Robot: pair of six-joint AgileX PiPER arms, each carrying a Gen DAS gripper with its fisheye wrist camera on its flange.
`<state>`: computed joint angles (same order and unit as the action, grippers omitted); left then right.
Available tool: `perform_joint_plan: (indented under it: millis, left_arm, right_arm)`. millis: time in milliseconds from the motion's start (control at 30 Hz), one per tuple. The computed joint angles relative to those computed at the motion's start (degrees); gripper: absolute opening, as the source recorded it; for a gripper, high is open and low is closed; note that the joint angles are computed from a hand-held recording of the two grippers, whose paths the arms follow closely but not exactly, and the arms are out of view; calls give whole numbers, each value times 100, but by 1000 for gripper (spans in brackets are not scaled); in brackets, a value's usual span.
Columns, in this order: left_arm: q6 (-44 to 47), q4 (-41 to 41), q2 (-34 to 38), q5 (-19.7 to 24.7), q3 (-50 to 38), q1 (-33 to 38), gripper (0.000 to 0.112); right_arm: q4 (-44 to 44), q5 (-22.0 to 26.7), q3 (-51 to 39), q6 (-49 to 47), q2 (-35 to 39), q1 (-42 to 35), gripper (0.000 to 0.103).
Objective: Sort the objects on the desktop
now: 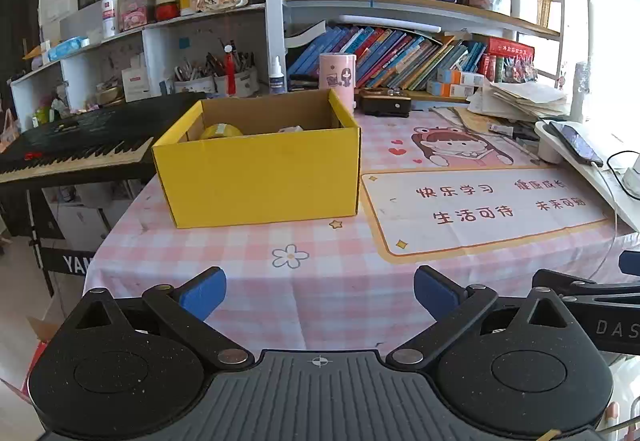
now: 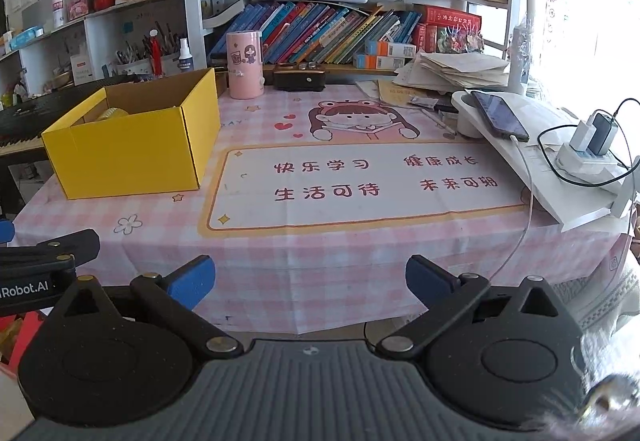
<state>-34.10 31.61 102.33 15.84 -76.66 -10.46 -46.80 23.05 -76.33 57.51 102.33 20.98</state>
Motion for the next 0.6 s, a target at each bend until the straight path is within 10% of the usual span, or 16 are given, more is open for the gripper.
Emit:
perform_joint_plan:
  millis: [600]
  left_arm:
    - [410,-447,59,-16,-88,38,102]
  right_arm:
    - [49,45,-47,-53,64,42,103]
